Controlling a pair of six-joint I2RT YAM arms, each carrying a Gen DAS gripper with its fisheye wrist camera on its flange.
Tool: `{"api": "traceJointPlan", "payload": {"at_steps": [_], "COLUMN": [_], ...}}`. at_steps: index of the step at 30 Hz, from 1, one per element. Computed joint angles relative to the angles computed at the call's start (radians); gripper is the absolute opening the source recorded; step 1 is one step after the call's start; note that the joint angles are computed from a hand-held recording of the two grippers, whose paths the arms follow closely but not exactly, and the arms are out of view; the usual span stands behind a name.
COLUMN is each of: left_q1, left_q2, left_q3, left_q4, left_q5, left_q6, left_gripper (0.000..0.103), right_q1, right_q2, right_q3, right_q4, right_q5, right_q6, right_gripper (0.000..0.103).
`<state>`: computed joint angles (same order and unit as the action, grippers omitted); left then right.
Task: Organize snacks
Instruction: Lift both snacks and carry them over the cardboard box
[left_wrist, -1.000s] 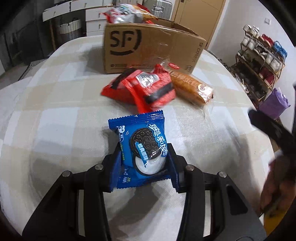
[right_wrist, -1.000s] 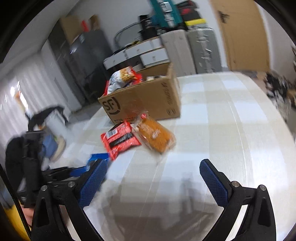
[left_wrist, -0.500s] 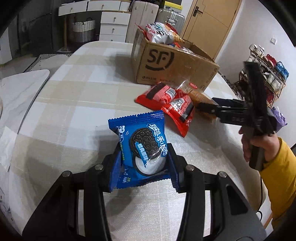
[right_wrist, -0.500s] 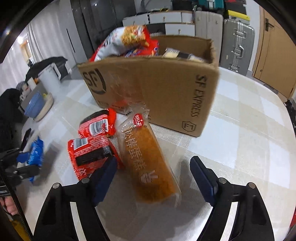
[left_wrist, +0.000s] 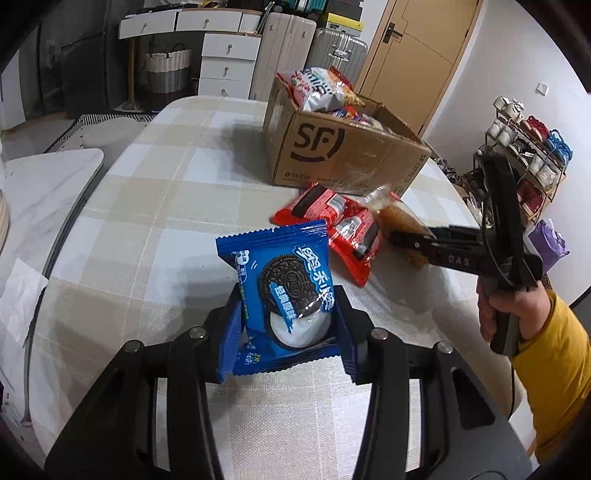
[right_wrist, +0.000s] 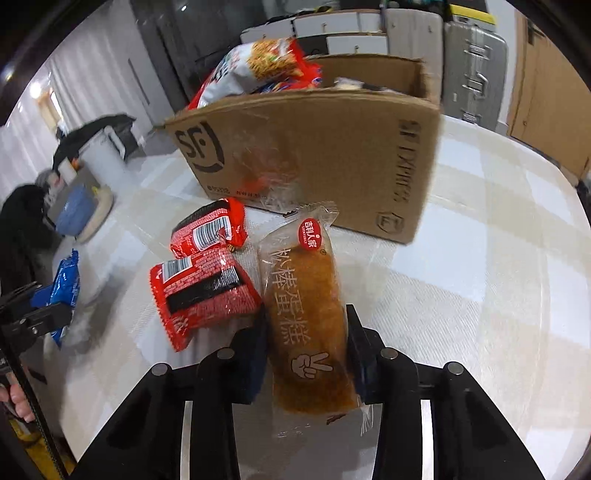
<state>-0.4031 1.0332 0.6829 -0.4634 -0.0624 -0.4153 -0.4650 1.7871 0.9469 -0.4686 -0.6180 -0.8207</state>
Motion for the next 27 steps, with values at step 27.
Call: {"api": "traceJointPlan", "payload": {"at_steps": [27], "left_q1": [0.180], "left_q2": [0.648], "left_q3": [1.091], "left_q4": [-0.306], "left_q5": [0.131], "left_q6": [0.225], "left_gripper": [0.041], "right_q1": [0.015], "right_q2": [-0.067], "right_q3": [0.598], "right_q4": [-0.420], "right_q5": [-0.232], "right_q6": [0.329], "right_gripper": [0.037]}}
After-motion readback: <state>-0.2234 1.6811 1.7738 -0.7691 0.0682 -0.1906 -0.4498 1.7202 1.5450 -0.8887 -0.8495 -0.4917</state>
